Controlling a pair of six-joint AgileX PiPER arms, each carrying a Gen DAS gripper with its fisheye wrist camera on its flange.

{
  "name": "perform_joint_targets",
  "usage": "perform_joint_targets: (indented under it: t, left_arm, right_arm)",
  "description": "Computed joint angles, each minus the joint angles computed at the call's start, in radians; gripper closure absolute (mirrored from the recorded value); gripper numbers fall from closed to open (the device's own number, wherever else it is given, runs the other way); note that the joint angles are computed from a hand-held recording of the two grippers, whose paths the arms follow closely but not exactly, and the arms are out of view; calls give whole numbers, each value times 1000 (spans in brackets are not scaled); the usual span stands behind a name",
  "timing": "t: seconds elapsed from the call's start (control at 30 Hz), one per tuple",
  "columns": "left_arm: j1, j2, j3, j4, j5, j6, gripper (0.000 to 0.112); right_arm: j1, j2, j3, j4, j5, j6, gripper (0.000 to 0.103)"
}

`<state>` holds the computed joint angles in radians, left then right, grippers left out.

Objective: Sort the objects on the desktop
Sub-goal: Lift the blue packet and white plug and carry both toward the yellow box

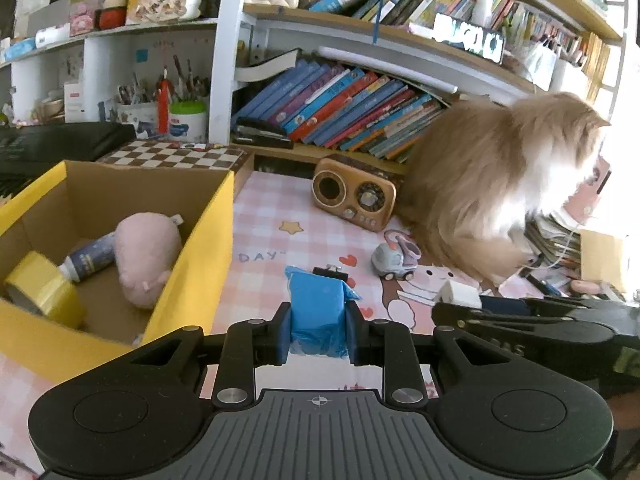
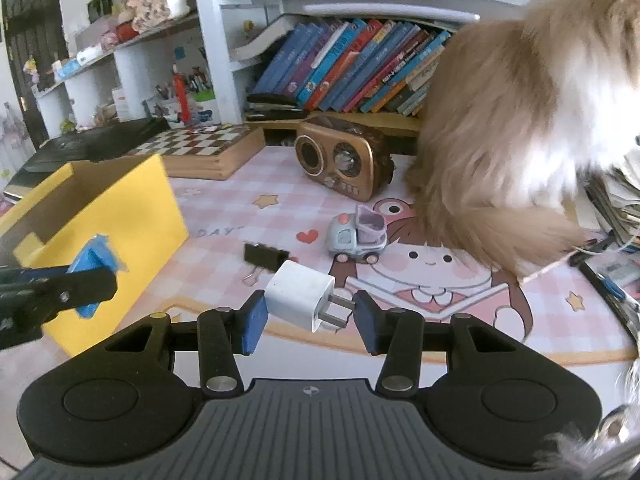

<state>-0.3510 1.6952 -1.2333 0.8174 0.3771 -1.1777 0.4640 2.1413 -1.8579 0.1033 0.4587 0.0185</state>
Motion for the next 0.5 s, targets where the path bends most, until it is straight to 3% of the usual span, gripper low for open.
perform_joint_targets:
  t: [0.33,0.5]
  left_arm:
    - [22,-162,196,-18,-98,38,88]
    - [45,-248,287,-98,-136,138,88]
  right_arm:
    - [110,-215,312,-182,-72,218,59]
    - [187,-278,396,-436,-89,513,59]
